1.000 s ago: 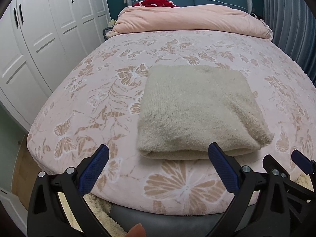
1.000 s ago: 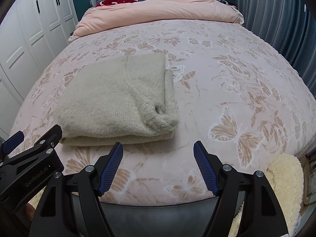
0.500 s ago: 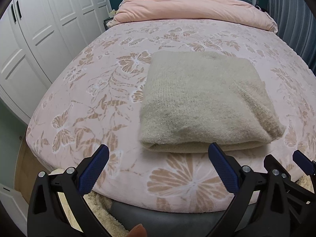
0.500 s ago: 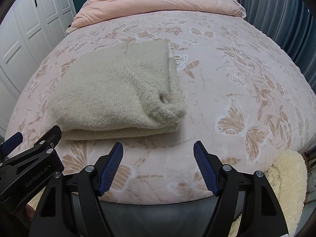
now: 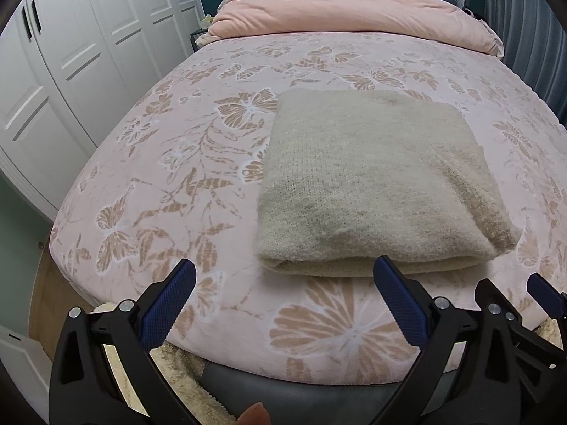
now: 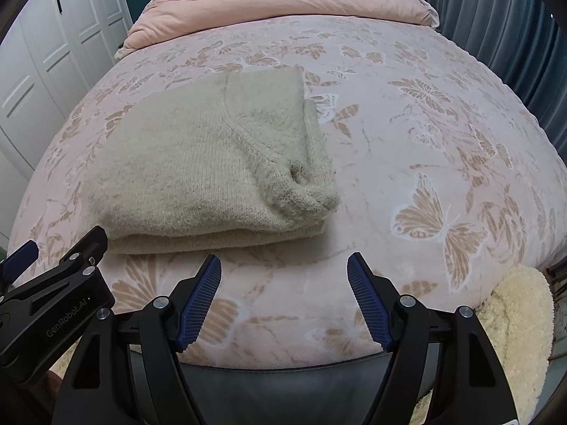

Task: Fold small clothes

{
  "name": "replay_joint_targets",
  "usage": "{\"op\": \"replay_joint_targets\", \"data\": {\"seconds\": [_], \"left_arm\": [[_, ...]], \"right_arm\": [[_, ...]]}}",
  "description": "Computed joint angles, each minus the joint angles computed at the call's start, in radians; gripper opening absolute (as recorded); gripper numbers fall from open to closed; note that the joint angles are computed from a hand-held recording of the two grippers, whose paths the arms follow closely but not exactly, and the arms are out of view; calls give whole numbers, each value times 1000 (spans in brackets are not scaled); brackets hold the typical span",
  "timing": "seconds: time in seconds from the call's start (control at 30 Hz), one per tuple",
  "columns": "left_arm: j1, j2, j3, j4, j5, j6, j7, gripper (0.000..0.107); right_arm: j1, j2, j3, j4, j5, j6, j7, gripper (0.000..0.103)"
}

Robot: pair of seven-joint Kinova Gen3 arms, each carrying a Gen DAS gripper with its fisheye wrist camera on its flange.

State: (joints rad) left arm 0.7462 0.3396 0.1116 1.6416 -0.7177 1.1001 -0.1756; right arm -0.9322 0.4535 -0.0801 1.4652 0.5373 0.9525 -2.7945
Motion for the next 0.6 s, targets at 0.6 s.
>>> {"op": "replay_joint_targets", "data": {"seconds": [0.6], "left_arm": [[12, 6, 1, -5, -8, 22, 15, 98]], "right_arm": [[-9, 3, 2, -3, 10, 21, -19, 72]]}}
